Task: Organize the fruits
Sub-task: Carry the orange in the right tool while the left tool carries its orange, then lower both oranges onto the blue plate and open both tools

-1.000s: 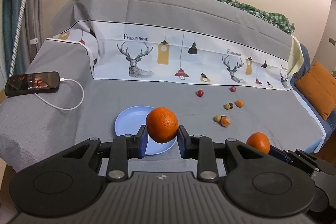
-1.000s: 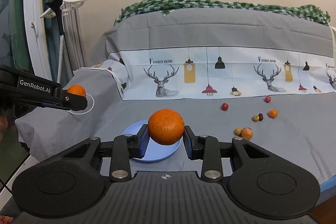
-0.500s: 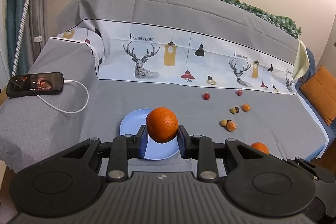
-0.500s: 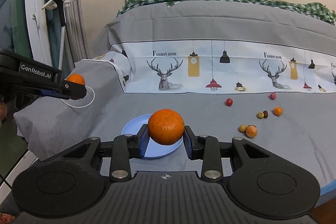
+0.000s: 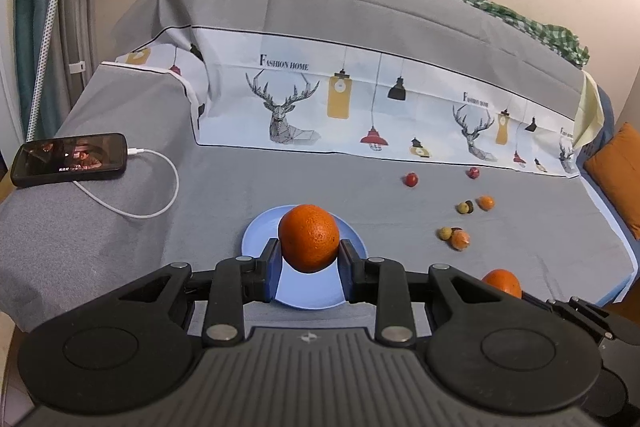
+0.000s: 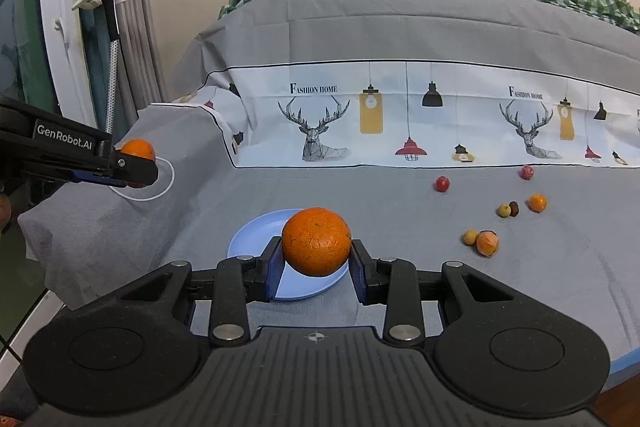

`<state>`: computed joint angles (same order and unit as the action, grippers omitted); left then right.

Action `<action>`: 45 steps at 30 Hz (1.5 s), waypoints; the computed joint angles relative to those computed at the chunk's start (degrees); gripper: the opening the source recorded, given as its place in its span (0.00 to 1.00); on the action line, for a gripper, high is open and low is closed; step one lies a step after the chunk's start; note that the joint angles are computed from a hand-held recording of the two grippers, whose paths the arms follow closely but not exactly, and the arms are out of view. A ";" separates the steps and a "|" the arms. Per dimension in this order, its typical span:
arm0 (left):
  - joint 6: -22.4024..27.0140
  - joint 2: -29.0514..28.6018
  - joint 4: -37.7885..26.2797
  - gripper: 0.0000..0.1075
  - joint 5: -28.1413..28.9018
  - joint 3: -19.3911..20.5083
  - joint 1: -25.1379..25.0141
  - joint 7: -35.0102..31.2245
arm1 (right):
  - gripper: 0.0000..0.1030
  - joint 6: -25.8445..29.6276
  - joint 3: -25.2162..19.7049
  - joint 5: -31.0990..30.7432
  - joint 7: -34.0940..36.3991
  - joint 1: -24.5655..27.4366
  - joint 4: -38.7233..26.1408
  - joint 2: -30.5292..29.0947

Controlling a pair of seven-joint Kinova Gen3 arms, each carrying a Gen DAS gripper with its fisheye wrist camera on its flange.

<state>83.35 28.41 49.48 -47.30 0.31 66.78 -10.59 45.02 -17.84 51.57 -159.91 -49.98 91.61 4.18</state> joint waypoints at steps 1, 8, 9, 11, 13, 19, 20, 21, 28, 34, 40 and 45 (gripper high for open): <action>-0.07 0.00 0.20 0.31 0.33 0.01 -0.41 -0.07 | 0.35 -0.30 0.11 0.29 0.02 0.06 -0.33 0.51; -3.78 0.31 3.44 0.31 4.85 0.85 -6.12 -1.89 | 0.35 -2.37 3.56 -2.48 3.76 -0.53 -4.78 6.64; -5.21 0.41 4.21 0.31 6.00 1.01 -7.49 -2.18 | 0.35 -2.26 4.31 -2.86 4.48 -0.85 -5.61 7.87; -7.12 1.06 5.00 0.31 7.70 1.00 -9.65 -2.84 | 0.35 -2.30 5.56 -5.15 7.25 -0.84 -7.67 10.47; -8.67 2.00 5.49 0.31 8.93 0.80 -11.37 -3.84 | 0.35 -2.42 6.78 -6.91 9.84 -0.90 -9.47 12.89; -12.02 5.33 5.47 0.31 14.62 0.50 -16.80 -8.34 | 0.35 -1.73 9.65 -12.01 17.09 -1.79 -15.38 20.03; -12.35 5.90 5.34 0.31 15.56 0.46 -17.58 -9.27 | 0.35 -1.64 9.99 -13.01 18.28 -1.84 -16.33 20.99; -12.84 6.24 5.35 0.31 16.27 0.33 -18.13 -10.03 | 0.35 -1.84 10.49 -13.78 19.05 -1.99 -16.95 21.75; -14.09 9.17 3.62 0.31 19.78 -0.45 -20.50 -14.92 | 0.35 -2.84 13.01 -19.76 26.83 -1.88 -21.22 26.28; -14.36 11.20 1.12 0.53 21.53 -1.37 -21.40 -19.43 | 0.38 0.01 14.29 -25.53 33.46 -1.08 -27.35 30.58; -11.80 9.01 1.10 0.95 16.01 -4.38 -16.57 -15.00 | 0.87 -1.93 17.61 -26.18 32.68 -2.42 -26.48 28.18; -6.05 6.37 0.81 0.95 12.57 -3.92 -12.37 -12.74 | 0.94 -1.41 14.98 -29.11 33.46 -0.03 -20.84 20.81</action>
<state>77.30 34.77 50.30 -34.72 -3.60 54.41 -23.33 43.61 -2.85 22.46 -126.45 -50.00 70.77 24.99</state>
